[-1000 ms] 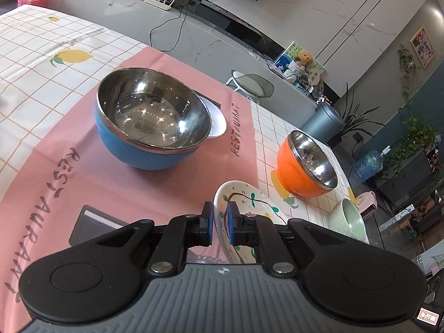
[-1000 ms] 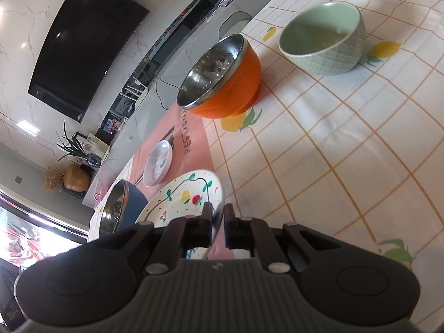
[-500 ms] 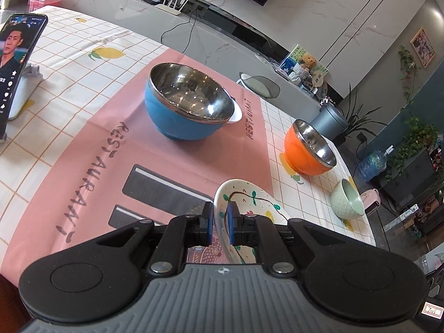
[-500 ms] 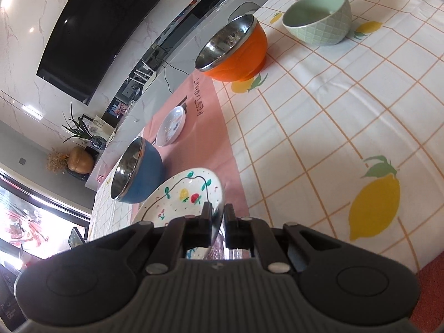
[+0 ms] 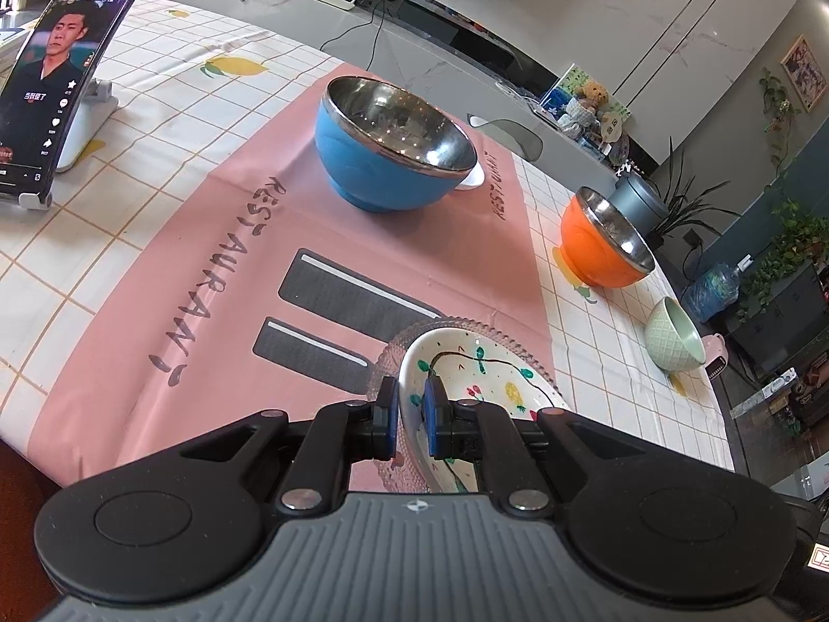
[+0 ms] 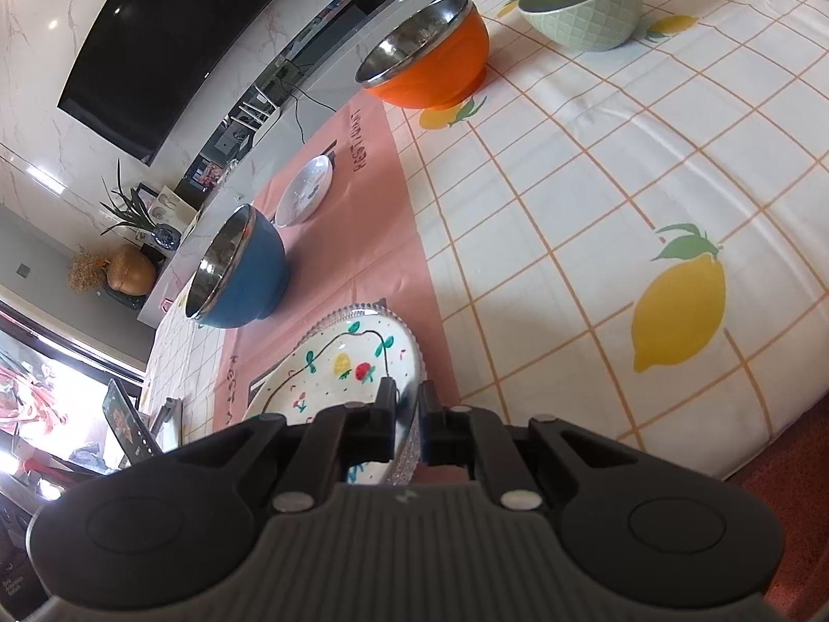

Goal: Organize plates and bowls

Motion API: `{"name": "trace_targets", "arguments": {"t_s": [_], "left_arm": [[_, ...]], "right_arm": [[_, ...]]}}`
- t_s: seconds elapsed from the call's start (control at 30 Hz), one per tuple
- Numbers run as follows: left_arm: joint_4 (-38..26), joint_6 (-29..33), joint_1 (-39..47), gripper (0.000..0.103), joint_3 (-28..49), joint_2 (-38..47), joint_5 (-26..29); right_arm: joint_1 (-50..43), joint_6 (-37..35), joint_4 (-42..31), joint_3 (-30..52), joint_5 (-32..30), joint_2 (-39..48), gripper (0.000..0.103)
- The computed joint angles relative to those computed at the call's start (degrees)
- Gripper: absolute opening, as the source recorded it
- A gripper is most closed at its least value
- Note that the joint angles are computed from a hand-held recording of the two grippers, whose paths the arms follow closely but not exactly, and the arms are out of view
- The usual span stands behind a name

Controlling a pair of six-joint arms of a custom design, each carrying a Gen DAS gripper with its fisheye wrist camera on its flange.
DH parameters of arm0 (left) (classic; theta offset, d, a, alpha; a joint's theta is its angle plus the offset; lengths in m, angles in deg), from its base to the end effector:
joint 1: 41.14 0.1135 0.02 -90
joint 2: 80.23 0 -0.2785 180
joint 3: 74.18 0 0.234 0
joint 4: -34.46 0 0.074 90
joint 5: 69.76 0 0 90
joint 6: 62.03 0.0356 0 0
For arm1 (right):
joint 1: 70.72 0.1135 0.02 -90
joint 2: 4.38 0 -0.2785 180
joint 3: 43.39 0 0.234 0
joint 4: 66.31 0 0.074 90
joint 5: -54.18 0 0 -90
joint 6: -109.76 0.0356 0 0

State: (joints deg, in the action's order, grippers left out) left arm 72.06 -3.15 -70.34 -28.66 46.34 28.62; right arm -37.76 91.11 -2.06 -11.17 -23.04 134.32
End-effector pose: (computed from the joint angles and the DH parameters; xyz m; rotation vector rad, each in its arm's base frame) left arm 0.2608 -0.1517 0.0309 0.0358 2.4244 -0.6773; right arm 0.2085 0.1258 -0.0001 0.8939 2.2088 0.6687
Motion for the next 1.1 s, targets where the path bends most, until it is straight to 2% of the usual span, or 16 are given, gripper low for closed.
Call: {"name": "trace_targets", "arguments": {"t_s": [0.2, 0.83, 1.1], "left_arm": [[-0.63, 1.22, -0.78, 0.011, 0.49, 0.62, -1.47], [-4.07, 9.6, -7.37, 0.013, 2.14, -0.04, -14.01], [-4.01, 11.67, -8.68, 0.013, 2.51, 0.36, -16.3]], "right_arm": [[0.48, -1.91, -3.34, 1.24, 0.99, -0.96, 0.006], [2.08, -6.54, -11.99, 4.85, 4.39, -2.83, 0.007], [3.22, -8.68, -16.11, 6.54, 6.82, -4.02, 0.008]]}}
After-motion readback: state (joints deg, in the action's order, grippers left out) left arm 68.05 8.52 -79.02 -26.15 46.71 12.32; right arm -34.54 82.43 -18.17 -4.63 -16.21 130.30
